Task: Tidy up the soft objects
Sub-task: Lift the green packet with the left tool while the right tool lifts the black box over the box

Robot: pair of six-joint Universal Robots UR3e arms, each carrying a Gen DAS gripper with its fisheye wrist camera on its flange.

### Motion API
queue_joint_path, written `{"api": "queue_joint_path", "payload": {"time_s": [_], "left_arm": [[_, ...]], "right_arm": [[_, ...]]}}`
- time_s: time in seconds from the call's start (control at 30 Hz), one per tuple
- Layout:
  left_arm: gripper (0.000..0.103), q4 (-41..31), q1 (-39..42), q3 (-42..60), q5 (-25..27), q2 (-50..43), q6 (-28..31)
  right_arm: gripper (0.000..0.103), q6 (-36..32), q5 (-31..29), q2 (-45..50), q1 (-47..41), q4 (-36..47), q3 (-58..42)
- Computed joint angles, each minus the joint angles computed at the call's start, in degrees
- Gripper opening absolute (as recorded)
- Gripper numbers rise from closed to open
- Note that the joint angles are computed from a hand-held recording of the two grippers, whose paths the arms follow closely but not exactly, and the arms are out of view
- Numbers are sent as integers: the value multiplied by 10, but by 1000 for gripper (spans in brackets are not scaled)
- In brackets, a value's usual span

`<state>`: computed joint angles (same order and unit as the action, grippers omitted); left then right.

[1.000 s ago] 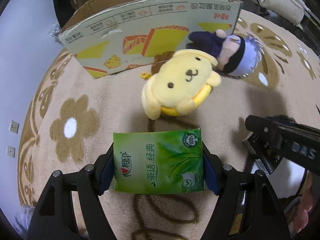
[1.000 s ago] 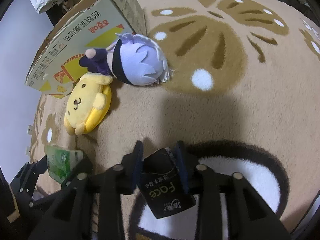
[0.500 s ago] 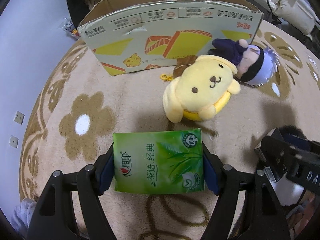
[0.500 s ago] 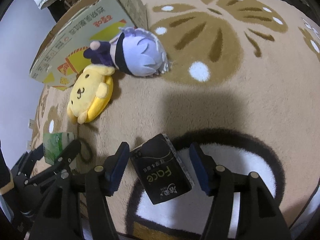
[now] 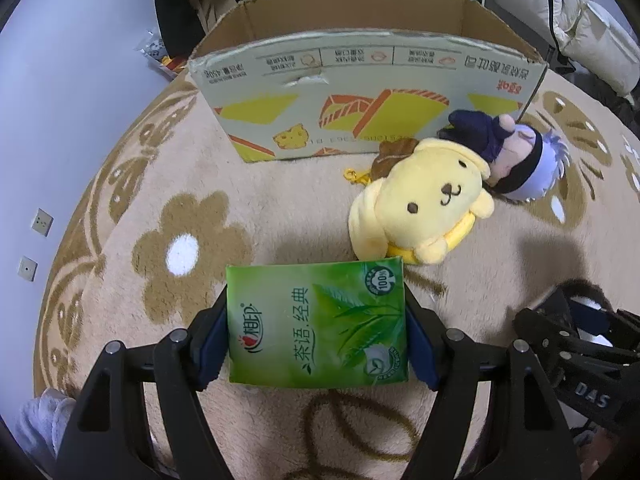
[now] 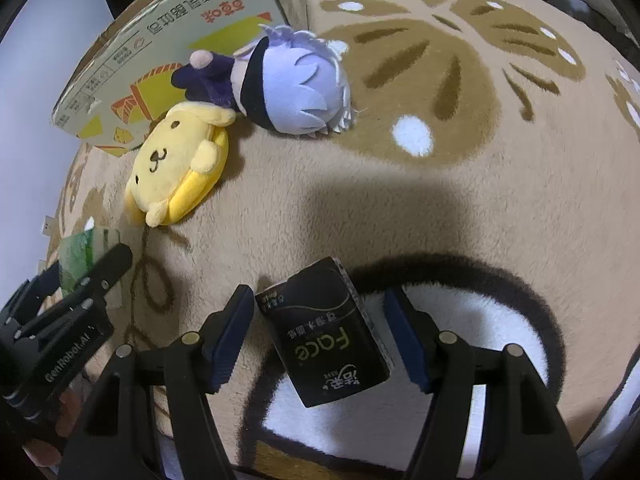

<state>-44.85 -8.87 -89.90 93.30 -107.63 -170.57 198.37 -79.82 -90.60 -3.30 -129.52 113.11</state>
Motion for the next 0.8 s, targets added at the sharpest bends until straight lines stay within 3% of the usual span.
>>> {"api": "queue_joint_path", "payload": {"time_s": [0.07,0.37,0.57,0.8], "left_arm": [[73,8,-2,-3,2,2,1],[73,56,-4,-14,2,19,3],[73,76,13,-10,-35,30,-7],[73,102,18,19,-27,28,-9]], "right_arm": [[57,12,-25,21,20,8,-22],[52,19,-38,15,29,-55,-11],[52,24,-78,15,53,-123,-17],[51,23,-78,-9,34,-188,-15]]}}
